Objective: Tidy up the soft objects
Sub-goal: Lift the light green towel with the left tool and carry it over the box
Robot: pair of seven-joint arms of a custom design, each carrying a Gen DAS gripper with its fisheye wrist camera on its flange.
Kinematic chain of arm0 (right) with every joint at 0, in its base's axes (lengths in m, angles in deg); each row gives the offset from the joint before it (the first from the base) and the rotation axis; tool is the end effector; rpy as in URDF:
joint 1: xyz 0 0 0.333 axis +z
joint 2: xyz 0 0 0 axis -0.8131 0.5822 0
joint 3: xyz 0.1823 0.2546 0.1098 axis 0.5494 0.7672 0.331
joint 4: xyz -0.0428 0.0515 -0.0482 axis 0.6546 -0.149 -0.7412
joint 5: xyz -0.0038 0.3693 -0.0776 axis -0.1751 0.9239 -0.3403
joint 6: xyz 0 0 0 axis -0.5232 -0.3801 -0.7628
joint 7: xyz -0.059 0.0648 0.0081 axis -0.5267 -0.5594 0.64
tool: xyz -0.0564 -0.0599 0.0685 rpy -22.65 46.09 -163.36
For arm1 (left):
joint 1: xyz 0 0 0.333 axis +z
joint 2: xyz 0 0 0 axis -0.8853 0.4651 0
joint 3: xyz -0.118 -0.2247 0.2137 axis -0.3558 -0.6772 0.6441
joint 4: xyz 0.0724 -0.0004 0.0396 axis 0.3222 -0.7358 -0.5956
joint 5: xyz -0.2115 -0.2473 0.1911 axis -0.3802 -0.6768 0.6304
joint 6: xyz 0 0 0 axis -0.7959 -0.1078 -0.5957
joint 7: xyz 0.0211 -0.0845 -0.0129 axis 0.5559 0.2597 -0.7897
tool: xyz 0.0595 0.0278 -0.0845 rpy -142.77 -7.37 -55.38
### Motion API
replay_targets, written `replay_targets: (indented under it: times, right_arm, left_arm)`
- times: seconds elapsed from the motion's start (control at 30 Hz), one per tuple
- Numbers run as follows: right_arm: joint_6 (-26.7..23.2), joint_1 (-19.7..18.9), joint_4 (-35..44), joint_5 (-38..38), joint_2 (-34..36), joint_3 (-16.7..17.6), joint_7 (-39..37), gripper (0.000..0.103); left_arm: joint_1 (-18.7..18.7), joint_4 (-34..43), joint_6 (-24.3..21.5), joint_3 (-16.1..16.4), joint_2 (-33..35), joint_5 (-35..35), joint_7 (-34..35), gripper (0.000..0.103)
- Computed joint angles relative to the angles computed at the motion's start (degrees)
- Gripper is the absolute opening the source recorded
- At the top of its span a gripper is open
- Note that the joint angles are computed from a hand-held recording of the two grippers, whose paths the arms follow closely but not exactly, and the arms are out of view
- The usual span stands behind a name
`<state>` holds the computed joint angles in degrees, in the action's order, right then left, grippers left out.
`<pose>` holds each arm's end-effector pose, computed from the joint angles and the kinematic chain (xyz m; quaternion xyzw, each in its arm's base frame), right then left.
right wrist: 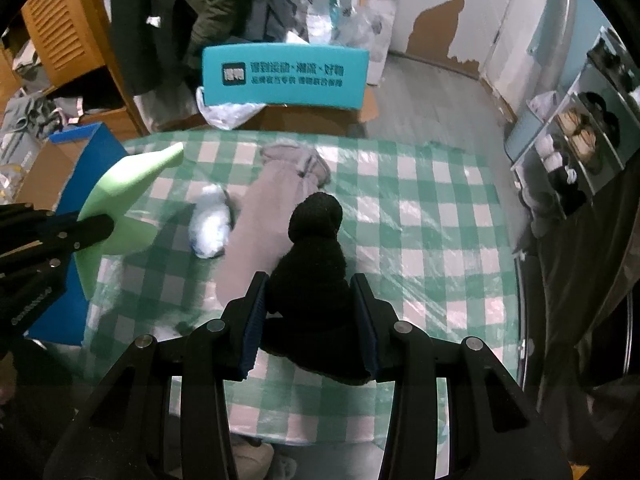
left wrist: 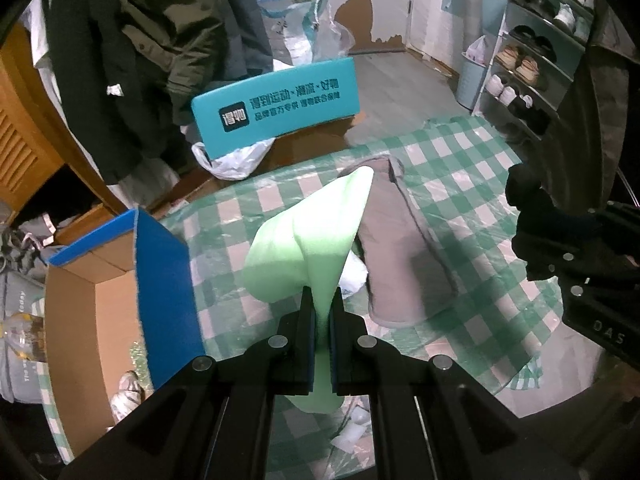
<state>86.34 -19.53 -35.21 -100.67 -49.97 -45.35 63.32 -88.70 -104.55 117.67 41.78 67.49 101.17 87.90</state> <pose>0.5220 0.4388 0.4601 -0.7252 0.6438 -0.1679 0.1775 0.5409 -0.3819 0.4502 -0.5445 0.8024 -0.1850 0.1594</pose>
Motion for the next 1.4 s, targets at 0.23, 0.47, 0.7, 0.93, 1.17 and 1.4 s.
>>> replay_targets:
  times: [0.23, 0.47, 0.7, 0.93, 1.17, 1.4]
  right_arm:
    - [0.6, 1.21, 2.07, -1.5, 0.28, 0.08, -0.11, 0.04]
    - [0.19, 2.29, 4.79, -2.07, 1.29, 0.06, -0.86, 0.04]
    - [-0.28, 3.26, 7.67, -2.02, 2.57, 0.01, -2.21, 0.04]
    - [-1.2, 4.55, 12.07, -1.53, 4.95, -0.18, -3.8, 0.04]
    - [-2.35, 6.09, 17.87, -0.23, 8.46, -0.42, -6.17, 0.04]
    - [-4.07, 7.93, 24.87, 1.55, 12.64, -0.85, -9.31, 0.04]
  left_arm:
    - [0.55, -2.24, 0.98, 0.27, -2.46, 1.45, -1.36, 0.005]
    - [1.18, -4.24, 1.57, 0.24, -4.79, 4.79, -3.74, 0.005]
    - [2.73, -6.14, 2.22, -0.3, -6.65, 5.86, -5.09, 0.005]
    - [4.41, -8.43, 3.03, -0.67, -9.04, 7.19, -6.62, 0.005]
    - [6.74, -11.3, 4.24, -1.11, -11.45, 7.48, -7.2, 0.005]
    - [9.64, -14.89, 5.78, -1.58, -14.85, 6.57, -7.24, 0.005]
